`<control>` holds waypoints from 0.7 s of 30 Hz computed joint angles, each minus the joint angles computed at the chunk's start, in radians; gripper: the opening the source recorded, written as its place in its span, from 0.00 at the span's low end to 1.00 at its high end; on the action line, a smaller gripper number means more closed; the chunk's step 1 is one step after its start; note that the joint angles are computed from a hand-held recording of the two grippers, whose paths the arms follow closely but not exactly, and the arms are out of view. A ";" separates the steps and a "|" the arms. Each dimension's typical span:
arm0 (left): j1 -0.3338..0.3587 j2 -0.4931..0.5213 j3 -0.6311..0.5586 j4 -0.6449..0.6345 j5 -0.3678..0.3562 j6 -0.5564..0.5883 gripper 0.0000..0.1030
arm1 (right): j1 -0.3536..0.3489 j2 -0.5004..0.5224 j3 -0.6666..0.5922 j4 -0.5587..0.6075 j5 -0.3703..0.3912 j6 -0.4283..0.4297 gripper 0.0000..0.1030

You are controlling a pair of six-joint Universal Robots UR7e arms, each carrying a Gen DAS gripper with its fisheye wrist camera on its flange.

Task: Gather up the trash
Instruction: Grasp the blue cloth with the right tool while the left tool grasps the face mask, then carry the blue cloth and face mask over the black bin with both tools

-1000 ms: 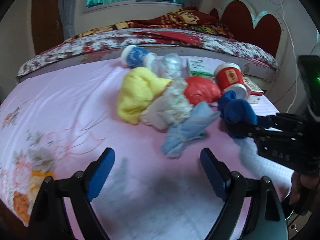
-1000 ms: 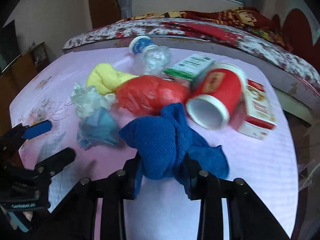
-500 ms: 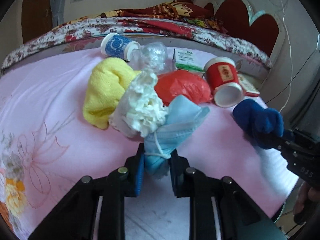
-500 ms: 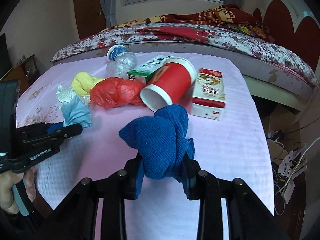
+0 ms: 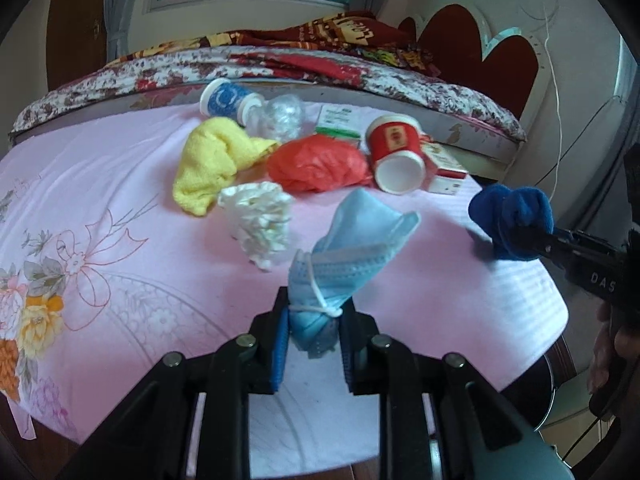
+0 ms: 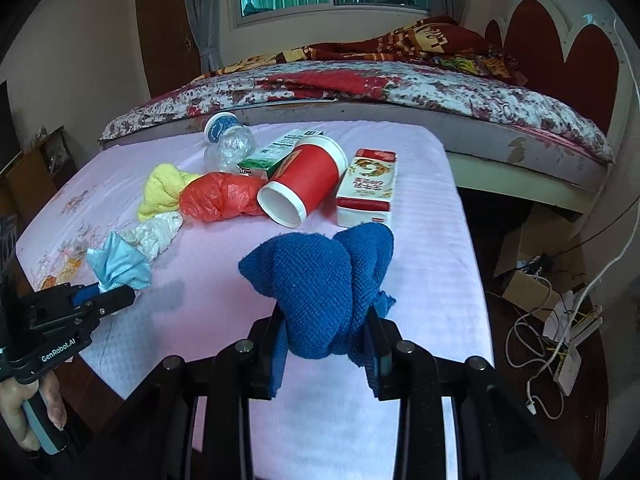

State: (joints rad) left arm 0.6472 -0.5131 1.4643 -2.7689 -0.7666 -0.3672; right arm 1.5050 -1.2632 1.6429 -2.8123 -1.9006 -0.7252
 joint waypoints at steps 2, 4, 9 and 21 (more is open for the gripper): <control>-0.010 0.002 -0.001 0.000 0.000 -0.002 0.22 | -0.004 -0.026 0.025 -0.009 0.005 -0.009 0.33; -0.021 0.007 -0.004 0.001 0.002 0.004 0.21 | -0.008 -0.051 0.046 -0.012 0.015 -0.014 0.33; -0.048 0.019 -0.005 -0.012 0.008 0.020 0.21 | -0.017 -0.114 0.099 -0.036 0.024 -0.041 0.33; -0.096 0.092 -0.070 -0.006 -0.048 0.065 0.21 | -0.068 -0.237 0.179 -0.063 0.019 -0.074 0.33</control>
